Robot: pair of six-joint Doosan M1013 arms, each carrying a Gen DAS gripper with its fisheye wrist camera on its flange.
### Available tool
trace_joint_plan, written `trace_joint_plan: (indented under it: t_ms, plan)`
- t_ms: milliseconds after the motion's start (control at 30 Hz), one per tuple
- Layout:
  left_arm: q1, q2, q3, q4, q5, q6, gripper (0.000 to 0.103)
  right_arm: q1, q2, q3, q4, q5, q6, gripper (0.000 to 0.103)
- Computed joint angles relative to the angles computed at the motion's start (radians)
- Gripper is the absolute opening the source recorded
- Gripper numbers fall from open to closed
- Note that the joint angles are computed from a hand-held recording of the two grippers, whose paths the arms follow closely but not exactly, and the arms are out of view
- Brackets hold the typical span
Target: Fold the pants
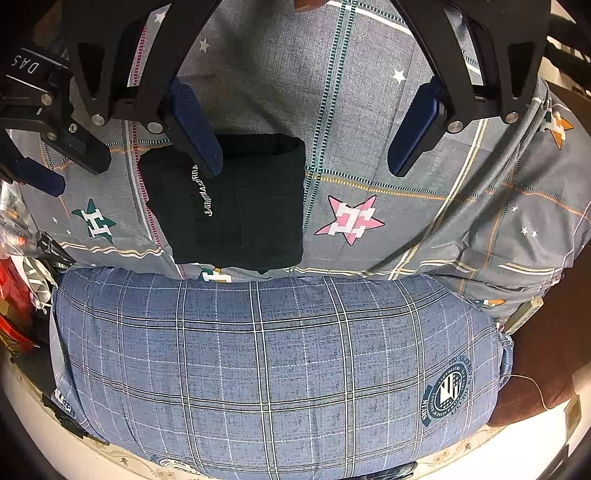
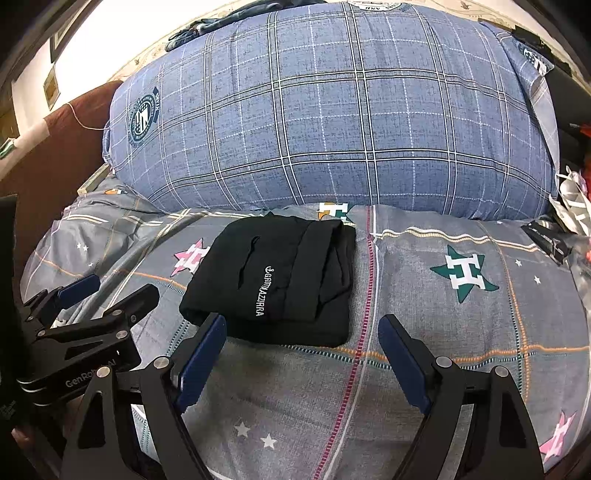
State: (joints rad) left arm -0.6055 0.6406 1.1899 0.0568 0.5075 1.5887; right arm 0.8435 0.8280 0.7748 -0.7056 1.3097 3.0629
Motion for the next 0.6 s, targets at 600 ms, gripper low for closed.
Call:
trace_joint_plan:
  t_ms: [600]
  plan:
    - [0.0,0.0,0.002,0.02,0.001,-0.019,0.092,-0.002,-0.002,0.004,0.006,-0.009,0.002,0.085]
